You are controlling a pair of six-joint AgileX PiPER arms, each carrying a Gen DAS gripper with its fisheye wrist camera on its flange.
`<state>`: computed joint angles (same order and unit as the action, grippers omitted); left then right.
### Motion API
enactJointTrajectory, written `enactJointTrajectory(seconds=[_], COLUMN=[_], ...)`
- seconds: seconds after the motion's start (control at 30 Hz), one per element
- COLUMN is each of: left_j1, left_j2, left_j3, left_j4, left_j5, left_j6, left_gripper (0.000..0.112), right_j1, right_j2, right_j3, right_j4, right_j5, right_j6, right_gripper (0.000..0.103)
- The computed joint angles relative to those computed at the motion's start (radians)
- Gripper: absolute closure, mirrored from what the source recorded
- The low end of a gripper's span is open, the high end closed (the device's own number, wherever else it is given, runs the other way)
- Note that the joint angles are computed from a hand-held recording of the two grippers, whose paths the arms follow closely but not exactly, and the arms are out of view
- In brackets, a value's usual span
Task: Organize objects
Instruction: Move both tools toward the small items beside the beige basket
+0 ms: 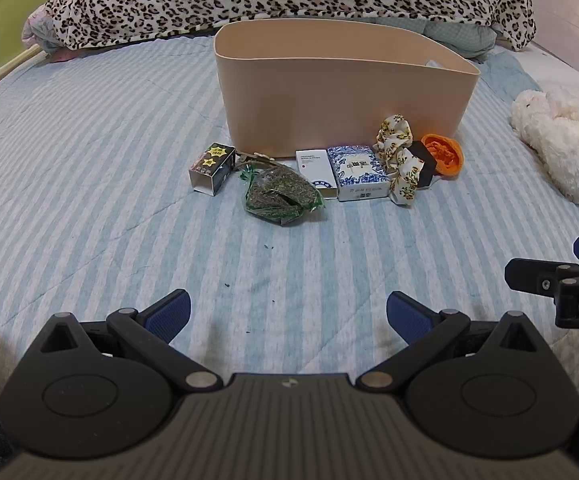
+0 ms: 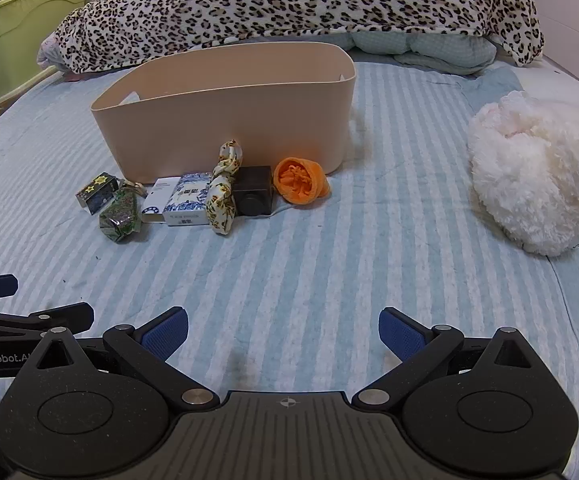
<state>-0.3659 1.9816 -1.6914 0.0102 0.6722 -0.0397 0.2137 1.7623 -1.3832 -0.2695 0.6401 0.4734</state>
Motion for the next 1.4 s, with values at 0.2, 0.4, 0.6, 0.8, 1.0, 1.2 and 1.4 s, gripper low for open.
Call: enactJointTrajectory(seconds=[0.2, 0.4, 0.6, 0.8, 1.0, 1.2, 1.4], left_j1=[0.0, -0.002, -0.005, -0.006, -0.001, -0.004, -0.002], left_j2=[0.0, -0.002, -0.003, -0.005, -0.003, -0.003, 0.0], left_j3=[-0.002, 0.0, -0.001, -0.004, -0.007, -0.007, -0.021], left_j4=[0.0, 0.008, 0.019, 0.027, 0.026, 0.046, 0.04], left_j5=[0.002, 0.0, 0.0, 0.0, -0.001, -0.001, 0.014], left_j6=[-0.003, -0.016, -0.034, -0.041, -0.048, -0.079, -0.078], left_gripper=[0.009, 0.009, 0.009, 0.009, 0.009, 0.009, 0.009], right_j1=[-0.001, -0.004, -0.004, -0.007, -0.012, -0.013, -0.012], right_j2=[0.001, 0.001, 0.002, 0.001, 0.0, -0.003, -0.002], right_j3=[-0.002, -0.002, -0.004, -0.003, -0.004, -0.002, -0.008], right_j4=[0.002, 0.006, 0.005, 0.002, 0.021, 0.016, 0.007], right_j5=[0.001, 0.001, 0.002, -0.001, -0.006, -0.01, -0.01], right_j6=[-0.003, -0.005, -0.004, 0.002, -0.013, -0.008, -0.005], right_gripper=[0.0, 0.0, 0.0, 0.0, 0.0, 0.0, 0.0])
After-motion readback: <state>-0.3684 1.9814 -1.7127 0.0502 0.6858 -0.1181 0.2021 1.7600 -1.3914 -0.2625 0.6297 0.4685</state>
